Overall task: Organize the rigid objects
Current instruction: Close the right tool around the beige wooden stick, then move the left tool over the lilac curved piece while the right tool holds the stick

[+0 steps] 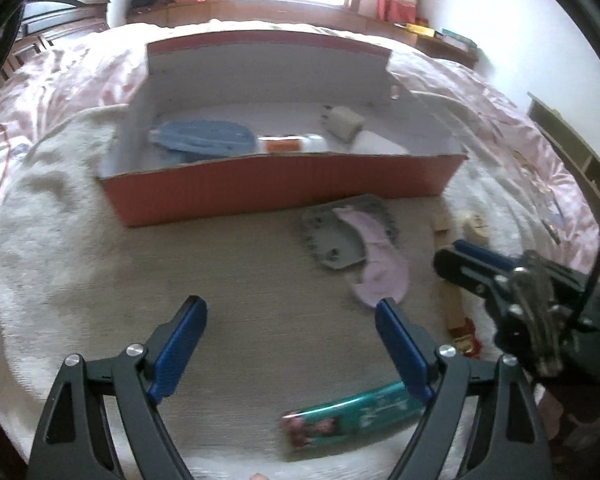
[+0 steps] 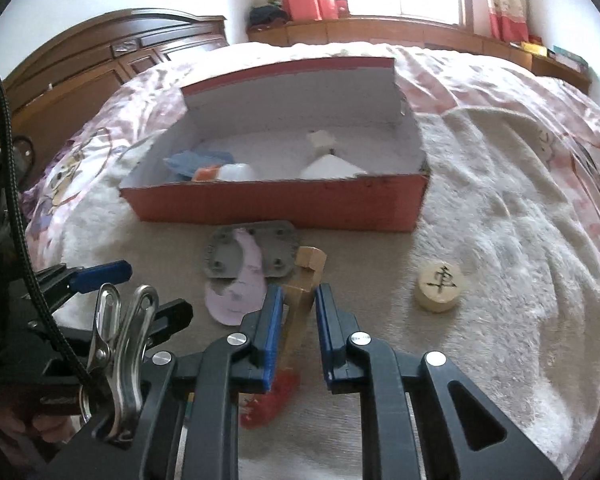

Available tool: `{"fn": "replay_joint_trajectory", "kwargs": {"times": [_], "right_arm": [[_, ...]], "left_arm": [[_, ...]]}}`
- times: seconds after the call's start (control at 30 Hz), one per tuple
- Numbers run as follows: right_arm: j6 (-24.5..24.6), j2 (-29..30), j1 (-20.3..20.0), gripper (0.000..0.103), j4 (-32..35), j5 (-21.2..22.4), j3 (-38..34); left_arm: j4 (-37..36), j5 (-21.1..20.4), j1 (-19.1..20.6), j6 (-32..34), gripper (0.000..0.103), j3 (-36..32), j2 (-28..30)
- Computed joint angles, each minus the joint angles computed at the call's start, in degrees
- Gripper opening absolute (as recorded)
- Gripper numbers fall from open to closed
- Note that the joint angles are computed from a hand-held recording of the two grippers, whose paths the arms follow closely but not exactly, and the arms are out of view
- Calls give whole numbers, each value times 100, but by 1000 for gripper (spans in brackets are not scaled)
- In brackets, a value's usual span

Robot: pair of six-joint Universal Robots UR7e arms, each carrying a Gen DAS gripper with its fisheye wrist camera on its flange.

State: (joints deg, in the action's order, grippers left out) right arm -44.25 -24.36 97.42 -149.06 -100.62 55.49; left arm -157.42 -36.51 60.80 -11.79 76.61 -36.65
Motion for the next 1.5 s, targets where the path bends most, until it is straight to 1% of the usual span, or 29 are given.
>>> {"fn": "replay_joint_trajectory", "kwargs": {"times": [0.07, 0.2, 0.33, 0.43, 0.5, 0.67, 0.73, 0.9, 1.0, 1.1, 1.2, 1.27, 1.4, 1.5], "right_arm": [[86, 26, -28, 18, 93, -30, -96], [238, 54, -80, 18, 133, -15, -189], [436, 104, -127, 18, 186, -50, -313], [524, 134, -155, 18, 284, -21, -400], [500, 143, -149, 18, 278, -15, -403], [363, 117, -124, 18, 169, -32, -292], [314, 116, -117, 18, 158, -32, -268], [241, 122, -103, 18, 132, -57, -231], [206, 124, -96, 18, 144, -61, -225], [66, 107, -76, 18, 162, -65, -162], [-71, 105, -44, 18, 55, -140, -87], [4, 94, -65, 18, 236, -24, -138], [174, 100, -104, 18, 613, 184, -269], [126, 95, -88, 18, 613, 183, -230]], "left_arm": [[103, -91, 11, 29, 89, -178, 105], [172, -24, 15, 192, 89, -510, 339], [229, -57, 48, 215, 89, -721, 488], [322, 203, 29, 270, 89, -849, 602], [493, 378, 23, 241, 89, -901, 633], [537, 468, 36, 89, 89, -681, 456], [619, 606, 50, -108, 89, -576, 364], [620, 780, 86, -529, 89, -312, 139], [542, 579, 91, -487, 89, -214, 48], [488, 483, 60, -328, 89, -197, 58], [344, 689, 5, -41, 89, -165, 113], [249, 672, 9, 51, 89, -118, 90], [141, 472, 40, 24, 89, 97, -83], [197, 468, 57, -144, 89, 147, -145]]}}
